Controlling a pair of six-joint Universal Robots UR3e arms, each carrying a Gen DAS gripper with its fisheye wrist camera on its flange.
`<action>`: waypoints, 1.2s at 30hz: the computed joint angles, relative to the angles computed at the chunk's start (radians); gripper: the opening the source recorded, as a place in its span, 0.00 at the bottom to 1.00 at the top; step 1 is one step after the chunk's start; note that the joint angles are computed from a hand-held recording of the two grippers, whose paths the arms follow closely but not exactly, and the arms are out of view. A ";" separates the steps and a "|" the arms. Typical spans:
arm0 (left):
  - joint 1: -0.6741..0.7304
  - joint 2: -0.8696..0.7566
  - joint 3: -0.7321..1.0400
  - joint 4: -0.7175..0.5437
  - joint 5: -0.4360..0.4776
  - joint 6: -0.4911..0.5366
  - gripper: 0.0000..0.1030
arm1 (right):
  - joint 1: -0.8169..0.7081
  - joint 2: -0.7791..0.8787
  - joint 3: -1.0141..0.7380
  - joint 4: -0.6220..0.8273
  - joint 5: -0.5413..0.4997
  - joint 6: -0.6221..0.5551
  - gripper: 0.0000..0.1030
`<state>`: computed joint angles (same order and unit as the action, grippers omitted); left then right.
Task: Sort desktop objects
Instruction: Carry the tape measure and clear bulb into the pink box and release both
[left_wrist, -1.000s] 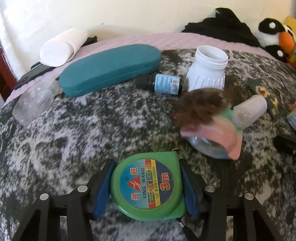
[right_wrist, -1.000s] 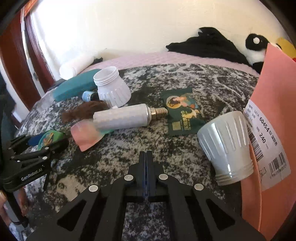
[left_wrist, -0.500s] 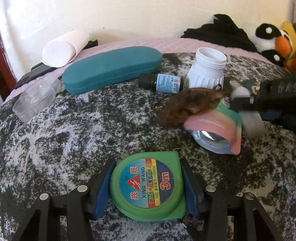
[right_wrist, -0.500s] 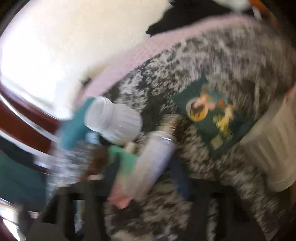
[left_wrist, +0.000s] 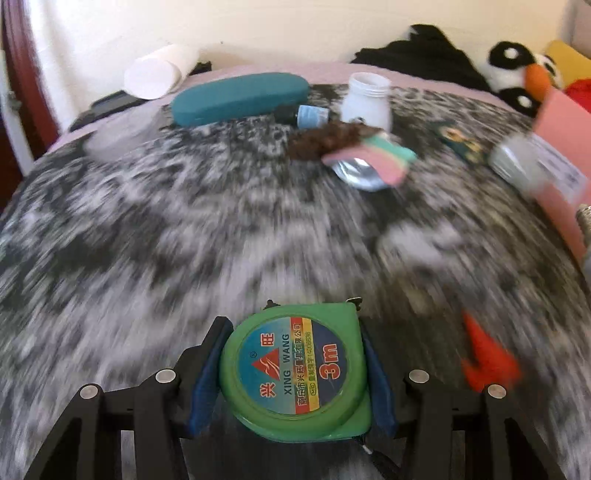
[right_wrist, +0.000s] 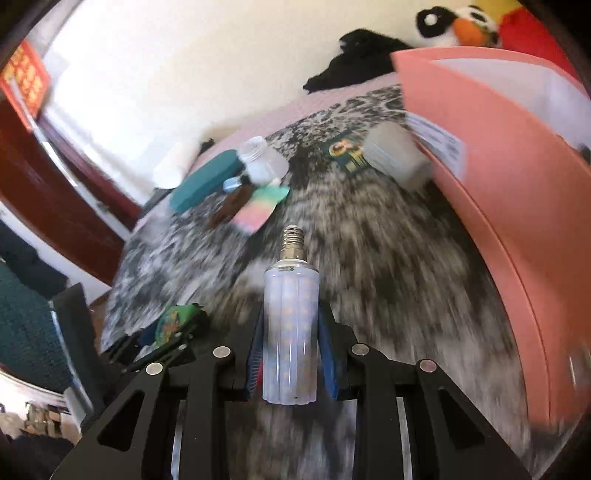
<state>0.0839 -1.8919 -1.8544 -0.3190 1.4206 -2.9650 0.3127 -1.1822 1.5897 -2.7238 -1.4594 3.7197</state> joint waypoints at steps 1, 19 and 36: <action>0.009 0.079 -0.087 0.015 -0.003 0.012 0.55 | 0.023 -0.061 0.076 -0.026 -0.018 0.007 0.28; 0.079 1.198 -0.331 -0.638 -0.216 0.134 0.56 | 0.637 -0.636 0.358 0.297 -0.650 0.297 0.29; -0.767 0.296 0.483 -0.378 0.198 -0.206 0.56 | 0.582 -1.100 0.117 1.024 -0.953 0.359 0.29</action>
<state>-0.6832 -1.5957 -1.3709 -0.6970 1.6190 -3.1714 0.8947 -2.2820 1.7069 -1.7003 -2.4121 4.0788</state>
